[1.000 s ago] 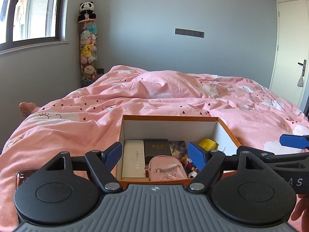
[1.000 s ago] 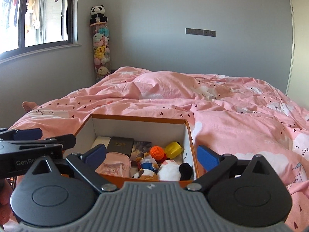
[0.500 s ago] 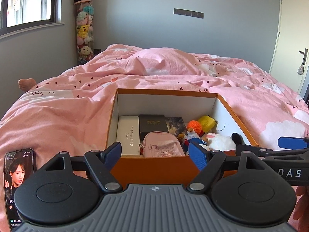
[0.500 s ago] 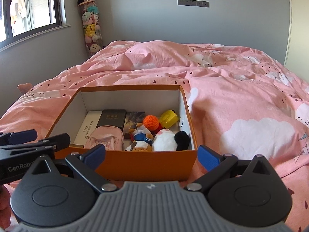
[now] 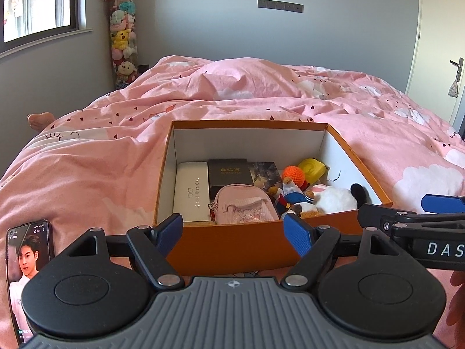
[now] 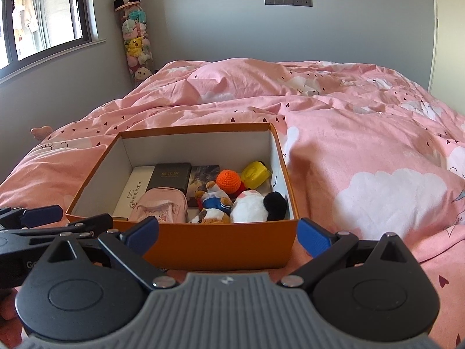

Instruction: Organize objects

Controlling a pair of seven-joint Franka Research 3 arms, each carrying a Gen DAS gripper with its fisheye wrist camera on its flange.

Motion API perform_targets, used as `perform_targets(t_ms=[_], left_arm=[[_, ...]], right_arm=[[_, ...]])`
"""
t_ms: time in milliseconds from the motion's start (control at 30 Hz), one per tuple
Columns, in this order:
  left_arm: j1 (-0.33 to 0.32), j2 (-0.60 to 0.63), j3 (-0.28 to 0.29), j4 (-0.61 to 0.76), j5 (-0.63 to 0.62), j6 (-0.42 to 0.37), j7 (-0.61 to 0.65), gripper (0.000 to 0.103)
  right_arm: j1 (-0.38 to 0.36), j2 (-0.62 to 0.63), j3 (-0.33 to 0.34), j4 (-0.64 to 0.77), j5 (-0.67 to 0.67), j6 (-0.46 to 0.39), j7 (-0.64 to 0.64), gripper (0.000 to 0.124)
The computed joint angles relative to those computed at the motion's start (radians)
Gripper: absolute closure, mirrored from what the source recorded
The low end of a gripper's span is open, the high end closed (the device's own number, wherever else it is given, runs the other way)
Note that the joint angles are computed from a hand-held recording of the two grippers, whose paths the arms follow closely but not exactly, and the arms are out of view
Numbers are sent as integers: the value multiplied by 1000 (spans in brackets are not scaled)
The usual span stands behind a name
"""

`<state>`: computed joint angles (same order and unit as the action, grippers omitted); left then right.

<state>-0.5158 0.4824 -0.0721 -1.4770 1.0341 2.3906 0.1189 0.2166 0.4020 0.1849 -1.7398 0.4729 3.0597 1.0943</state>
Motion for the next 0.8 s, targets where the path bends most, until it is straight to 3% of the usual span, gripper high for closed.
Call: perform_targets(t_ms=[800], left_arm=[[2,0,0,-1,-6,2,17,11]], right_arm=[[13,2,-20,2,-20,-20,32,23]])
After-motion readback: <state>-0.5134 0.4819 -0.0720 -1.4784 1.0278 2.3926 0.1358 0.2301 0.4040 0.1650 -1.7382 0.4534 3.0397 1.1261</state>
